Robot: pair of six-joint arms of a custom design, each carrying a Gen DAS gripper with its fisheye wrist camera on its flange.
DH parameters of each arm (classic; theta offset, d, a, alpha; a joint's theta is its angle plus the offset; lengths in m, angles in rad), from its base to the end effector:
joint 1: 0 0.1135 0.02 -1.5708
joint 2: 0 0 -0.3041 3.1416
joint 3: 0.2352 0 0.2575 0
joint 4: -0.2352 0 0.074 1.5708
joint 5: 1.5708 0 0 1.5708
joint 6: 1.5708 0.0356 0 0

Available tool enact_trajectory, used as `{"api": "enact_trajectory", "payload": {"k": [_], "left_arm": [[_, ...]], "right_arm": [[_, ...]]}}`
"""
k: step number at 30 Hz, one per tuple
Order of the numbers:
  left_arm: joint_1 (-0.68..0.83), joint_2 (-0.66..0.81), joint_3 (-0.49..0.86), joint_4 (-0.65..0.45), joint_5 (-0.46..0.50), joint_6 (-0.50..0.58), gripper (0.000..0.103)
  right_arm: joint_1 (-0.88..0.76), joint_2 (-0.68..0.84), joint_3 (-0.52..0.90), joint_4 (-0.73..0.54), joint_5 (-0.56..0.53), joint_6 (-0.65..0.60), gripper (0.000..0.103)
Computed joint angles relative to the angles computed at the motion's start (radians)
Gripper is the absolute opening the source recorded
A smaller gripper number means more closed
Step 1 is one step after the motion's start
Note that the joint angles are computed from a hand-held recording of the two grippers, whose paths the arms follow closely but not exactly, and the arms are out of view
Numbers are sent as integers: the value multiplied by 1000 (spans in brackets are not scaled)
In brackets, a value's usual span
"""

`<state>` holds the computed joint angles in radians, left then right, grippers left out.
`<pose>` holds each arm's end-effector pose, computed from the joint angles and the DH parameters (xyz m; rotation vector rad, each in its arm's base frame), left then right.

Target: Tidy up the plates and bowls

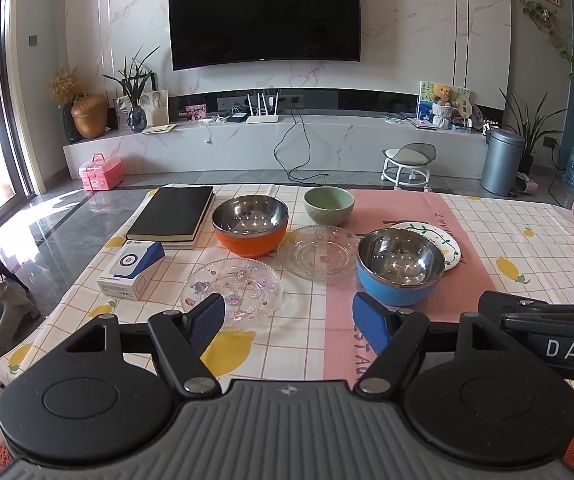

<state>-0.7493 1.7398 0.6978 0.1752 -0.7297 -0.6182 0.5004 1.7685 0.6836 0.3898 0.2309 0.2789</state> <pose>0.2463 -0.1967 0.1507 -0.1607 2.1725 0.1382 0.2962 0.1527 0.1487 -0.1270 2.2451 0.1584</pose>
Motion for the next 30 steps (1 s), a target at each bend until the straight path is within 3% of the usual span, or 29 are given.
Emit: {"api": "enact_trajectory", "payload": {"k": [30], "left_arm": [[7,-6,1,-29,25,-23,86]], "right_arm": [[11,3,17,-22,8,10,101]]}}
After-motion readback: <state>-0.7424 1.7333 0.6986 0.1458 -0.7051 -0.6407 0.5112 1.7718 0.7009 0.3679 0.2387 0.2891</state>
